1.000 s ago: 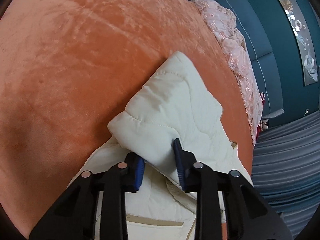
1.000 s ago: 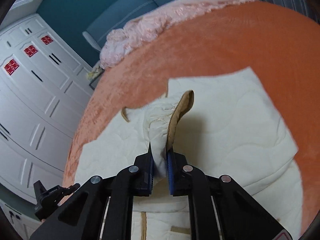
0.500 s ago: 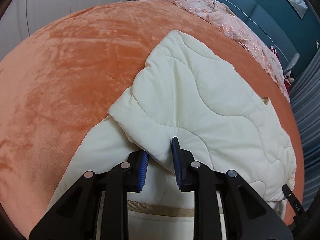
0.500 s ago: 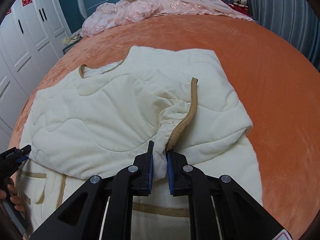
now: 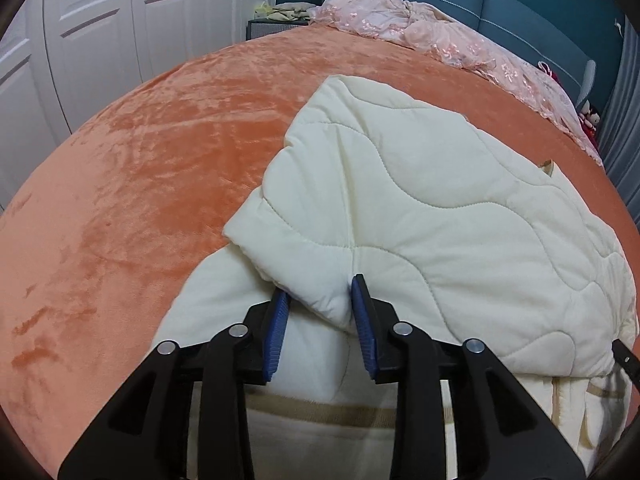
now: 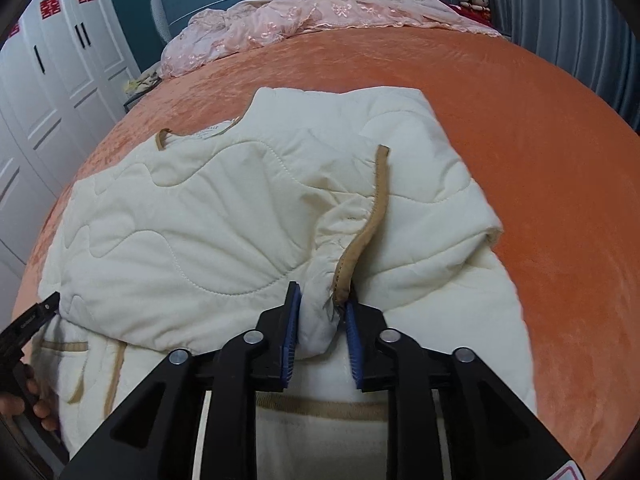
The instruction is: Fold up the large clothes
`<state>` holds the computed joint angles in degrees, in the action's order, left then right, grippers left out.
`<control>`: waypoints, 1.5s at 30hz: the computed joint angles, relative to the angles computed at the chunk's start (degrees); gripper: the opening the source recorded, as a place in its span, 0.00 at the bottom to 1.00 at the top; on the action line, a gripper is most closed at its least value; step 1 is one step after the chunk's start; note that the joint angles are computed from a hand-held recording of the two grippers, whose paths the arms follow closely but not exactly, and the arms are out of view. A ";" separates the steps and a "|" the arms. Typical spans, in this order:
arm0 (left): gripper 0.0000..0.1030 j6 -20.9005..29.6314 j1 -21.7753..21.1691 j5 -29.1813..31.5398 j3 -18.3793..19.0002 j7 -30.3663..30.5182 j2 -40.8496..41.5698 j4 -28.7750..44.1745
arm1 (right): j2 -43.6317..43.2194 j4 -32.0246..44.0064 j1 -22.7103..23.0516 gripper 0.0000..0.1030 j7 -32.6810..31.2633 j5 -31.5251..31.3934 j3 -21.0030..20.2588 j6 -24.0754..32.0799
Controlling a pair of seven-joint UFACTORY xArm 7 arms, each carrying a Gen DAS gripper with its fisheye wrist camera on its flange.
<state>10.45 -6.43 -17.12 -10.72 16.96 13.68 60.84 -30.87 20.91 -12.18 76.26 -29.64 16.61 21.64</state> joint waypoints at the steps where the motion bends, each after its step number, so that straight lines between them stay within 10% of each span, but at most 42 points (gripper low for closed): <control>1: 0.33 1.07 1.26 -0.81 -0.74 2.14 -1.59 -0.47 | -3.81 -1.18 1.56 0.28 -0.22 1.53 -0.91 1.91; 6: 0.34 2.40 1.11 -2.50 0.83 7.00 -4.92 1.99 | -12.08 1.69 0.45 0.30 -1.43 1.34 0.17 10.84; 18: 0.37 16.07 -11.64 17.65 7.32 -14.98 17.32 32.42 | 23.92 24.74 -3.09 0.30 0.34 -13.09 1.13 1.07; 27: 0.43 4.27 -13.15 24.45 9.01 -18.16 19.26 26.73 | 28.57 23.32 1.35 0.27 12.99 -28.10 -4.28 -2.37; 45: 0.49 -4.13 -17.06 28.16 14.17 -23.24 20.48 23.98 | 29.94 24.11 12.84 0.27 25.21 -41.82 -14.33 0.65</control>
